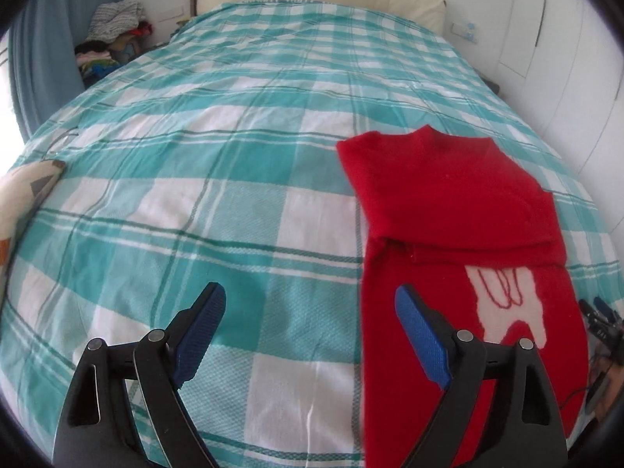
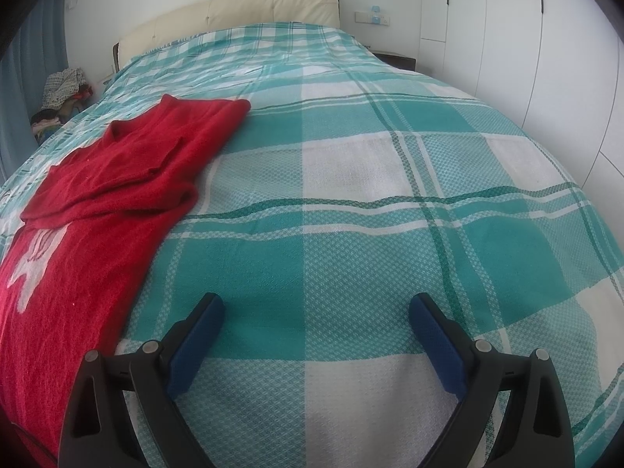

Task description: Fold small clothes

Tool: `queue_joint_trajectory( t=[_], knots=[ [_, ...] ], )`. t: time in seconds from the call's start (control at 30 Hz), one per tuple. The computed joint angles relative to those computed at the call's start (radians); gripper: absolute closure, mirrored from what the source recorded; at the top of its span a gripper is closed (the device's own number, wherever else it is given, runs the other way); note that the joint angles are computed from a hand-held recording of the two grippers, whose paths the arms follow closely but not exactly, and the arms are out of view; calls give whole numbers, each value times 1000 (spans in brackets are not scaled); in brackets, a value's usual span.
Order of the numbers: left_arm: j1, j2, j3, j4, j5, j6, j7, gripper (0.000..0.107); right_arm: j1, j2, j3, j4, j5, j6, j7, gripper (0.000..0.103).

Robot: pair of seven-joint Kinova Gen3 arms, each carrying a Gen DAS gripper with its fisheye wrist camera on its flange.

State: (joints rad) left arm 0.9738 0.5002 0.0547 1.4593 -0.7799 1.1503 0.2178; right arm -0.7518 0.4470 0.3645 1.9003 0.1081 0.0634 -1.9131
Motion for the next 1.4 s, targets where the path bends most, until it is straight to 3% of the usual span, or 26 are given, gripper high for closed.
queue_joint_trajectory(
  t=[0.2,0.3,0.4,0.63,1.4],
  knots=[
    [47,63,-48,86,-60,-17,172,17,21,0,-21,-2,-4,-4,6,7],
    [14,80,-33,113,-34,-40,223,17,42,-3,-43,2,-11,-14,15,7],
    [33,80,-46,142,-65,-63,269,10,50,-3,-50,3,-20,-18,26,7],
    [48,66,-43,189,-114,-94,349,7,53,-4,-52,4,-37,-20,44,7],
    [20,99,-34,121,-45,-53,235,5,48,-4,-46,7,-56,-22,62,7]
  ],
)
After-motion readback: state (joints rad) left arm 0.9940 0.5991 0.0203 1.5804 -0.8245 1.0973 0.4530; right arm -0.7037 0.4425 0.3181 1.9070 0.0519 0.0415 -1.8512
